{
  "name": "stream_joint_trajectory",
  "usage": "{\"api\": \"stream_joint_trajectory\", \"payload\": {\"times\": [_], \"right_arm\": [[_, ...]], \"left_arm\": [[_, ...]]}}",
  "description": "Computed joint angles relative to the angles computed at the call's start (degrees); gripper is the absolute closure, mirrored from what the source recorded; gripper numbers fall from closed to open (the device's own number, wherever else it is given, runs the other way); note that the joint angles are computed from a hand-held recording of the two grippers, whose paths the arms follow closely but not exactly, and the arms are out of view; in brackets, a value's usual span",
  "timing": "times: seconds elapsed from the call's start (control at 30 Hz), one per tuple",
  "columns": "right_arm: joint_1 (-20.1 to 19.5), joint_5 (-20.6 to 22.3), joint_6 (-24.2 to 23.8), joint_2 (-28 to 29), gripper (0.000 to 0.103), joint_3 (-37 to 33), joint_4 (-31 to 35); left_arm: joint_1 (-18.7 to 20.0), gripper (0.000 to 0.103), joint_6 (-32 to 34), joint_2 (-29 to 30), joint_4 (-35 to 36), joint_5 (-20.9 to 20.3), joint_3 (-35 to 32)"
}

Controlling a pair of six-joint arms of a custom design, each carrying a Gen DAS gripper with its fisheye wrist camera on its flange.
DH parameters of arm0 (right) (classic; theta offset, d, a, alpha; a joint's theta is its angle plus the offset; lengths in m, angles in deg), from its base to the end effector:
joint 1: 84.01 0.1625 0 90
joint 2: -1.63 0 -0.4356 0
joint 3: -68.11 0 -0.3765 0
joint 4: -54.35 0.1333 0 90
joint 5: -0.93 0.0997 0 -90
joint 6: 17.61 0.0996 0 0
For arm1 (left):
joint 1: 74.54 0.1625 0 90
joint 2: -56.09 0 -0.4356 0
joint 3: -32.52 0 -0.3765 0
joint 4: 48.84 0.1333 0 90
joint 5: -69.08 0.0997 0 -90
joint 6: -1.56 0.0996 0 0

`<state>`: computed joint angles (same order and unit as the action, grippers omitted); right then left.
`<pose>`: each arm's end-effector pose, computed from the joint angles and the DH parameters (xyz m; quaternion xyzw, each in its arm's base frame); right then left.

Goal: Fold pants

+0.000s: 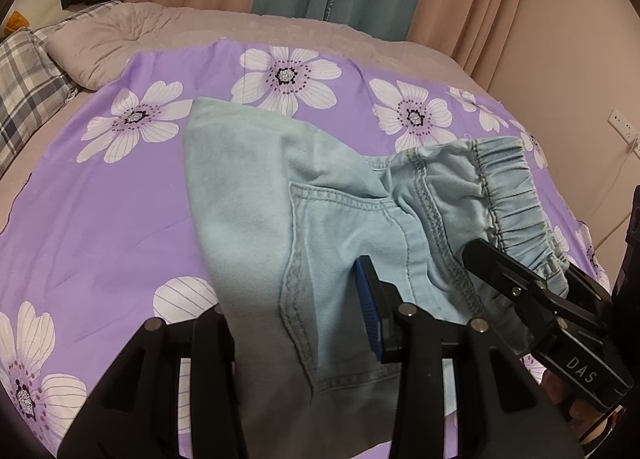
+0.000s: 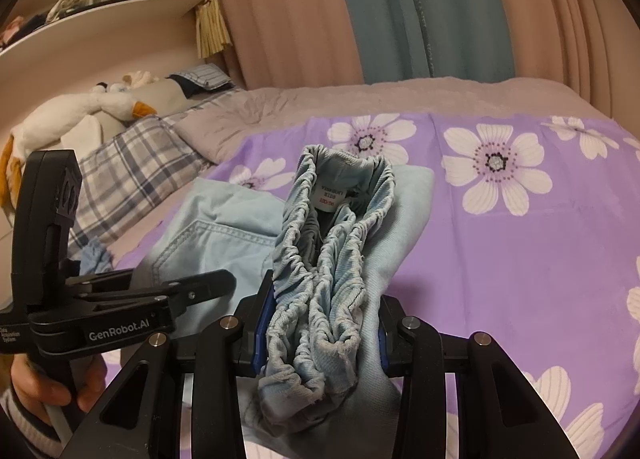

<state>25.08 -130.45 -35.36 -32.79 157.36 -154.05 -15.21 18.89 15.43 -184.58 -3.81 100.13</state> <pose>0.2886 -0.6276 0.1570 0.0747 -0.8133 0.4962 0.2945 -0.2637 -0.7634 0.2177 0.3746 0.9011 -0.1774 0.1270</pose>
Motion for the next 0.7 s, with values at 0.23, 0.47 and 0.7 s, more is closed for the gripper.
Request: {"api": "stream_joint_trajectory", "payload": {"times": [0.23, 0.47, 0.7], "right_arm": [[-0.8, 0.2, 1.3, 0.3, 0.062, -0.6, 1.4], [-1.7, 0.4, 2.5, 0.7, 0.062, -1.3, 3.2], [-2.5, 0.7, 3.7, 1.2, 0.062, -2.6, 5.5]], "left_arm": [[0.3, 0.065, -0.5, 1.9, 0.9, 0.5, -1.6], [0.8, 0.065, -1.2, 3.6, 1.9, 1.3, -3.3], [1.3, 0.065, -1.5, 5.4, 3.1, 2.2, -5.3]]}}
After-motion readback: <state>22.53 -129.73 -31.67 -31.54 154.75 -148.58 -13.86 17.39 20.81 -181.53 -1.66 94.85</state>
